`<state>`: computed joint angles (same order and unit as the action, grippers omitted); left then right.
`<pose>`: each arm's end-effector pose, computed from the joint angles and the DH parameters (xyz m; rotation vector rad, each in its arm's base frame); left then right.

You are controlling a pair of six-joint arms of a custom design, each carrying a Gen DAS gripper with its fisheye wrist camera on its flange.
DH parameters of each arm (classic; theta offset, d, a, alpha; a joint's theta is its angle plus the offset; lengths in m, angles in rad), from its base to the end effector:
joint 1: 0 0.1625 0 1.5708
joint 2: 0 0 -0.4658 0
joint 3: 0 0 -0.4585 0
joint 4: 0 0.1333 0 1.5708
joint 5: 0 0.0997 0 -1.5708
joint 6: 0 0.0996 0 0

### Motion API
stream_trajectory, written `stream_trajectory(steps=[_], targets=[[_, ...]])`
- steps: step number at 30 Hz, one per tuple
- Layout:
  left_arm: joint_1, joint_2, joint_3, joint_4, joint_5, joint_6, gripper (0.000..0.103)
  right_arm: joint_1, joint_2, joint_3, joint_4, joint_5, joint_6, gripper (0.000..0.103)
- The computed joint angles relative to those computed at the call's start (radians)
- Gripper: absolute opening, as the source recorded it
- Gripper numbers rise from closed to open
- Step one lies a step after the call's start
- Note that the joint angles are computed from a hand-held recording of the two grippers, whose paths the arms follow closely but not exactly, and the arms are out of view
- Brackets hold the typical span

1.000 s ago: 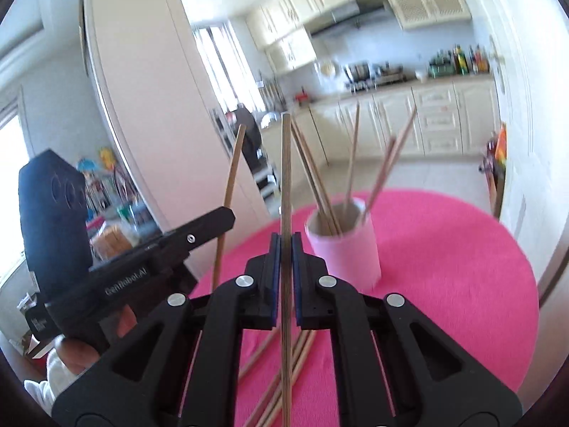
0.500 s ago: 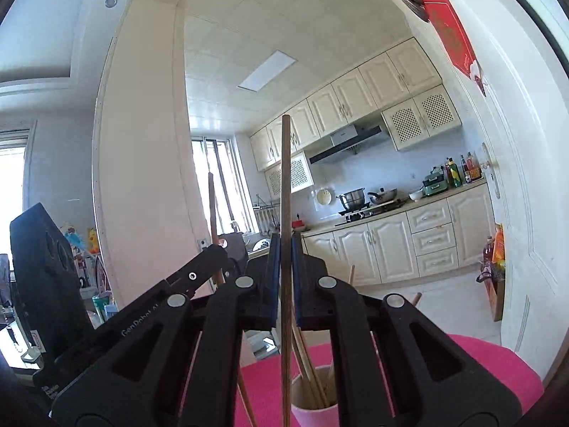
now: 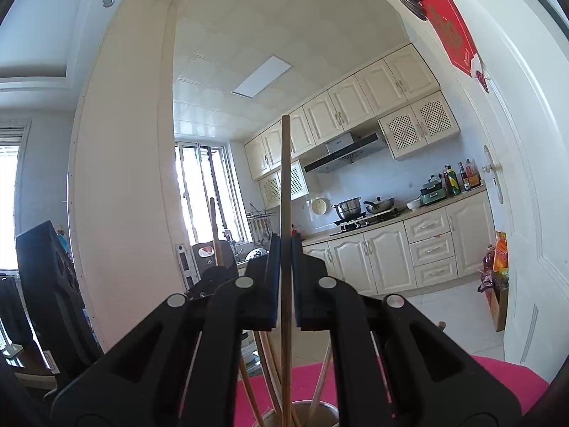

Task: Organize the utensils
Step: 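Lift both held chopsticks upright and carry them above the pink cup, then open the left tool over the cup while the right tool releases its chopstick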

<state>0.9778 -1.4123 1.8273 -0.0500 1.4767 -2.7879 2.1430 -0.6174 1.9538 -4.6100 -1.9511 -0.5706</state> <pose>-0.1891 -0.5359 0.3091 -1.0837 -2.2964 1.7489 0.3868 -0.4227 0.0972 0.6716 -1.8110 2.1538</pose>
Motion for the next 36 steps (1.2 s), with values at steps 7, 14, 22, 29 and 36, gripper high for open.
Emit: stream_trajectory(steps=[7,14,22,29,36], targets=[[0.004,0.029,-0.028,0.064,-0.013,0.011,0.007,-0.001,0.004,-0.006,0.013,-0.010,-0.011,0.007],[-0.008,0.015,-0.025,0.088,-0.041,0.033,0.026,0.006,0.007,-0.008,0.017,-0.022,-0.027,0.007],[-0.014,0.005,-0.037,0.130,-0.090,0.016,0.027,0.013,0.018,-0.018,0.005,-0.034,-0.047,0.007],[-0.024,-0.002,-0.039,0.151,-0.123,0.025,0.028,0.023,0.024,-0.023,0.019,-0.068,-0.040,0.007],[-0.038,-0.011,-0.037,0.192,-0.159,0.017,0.034,0.054,0.021,-0.020,0.024,-0.149,-0.059,0.010]])
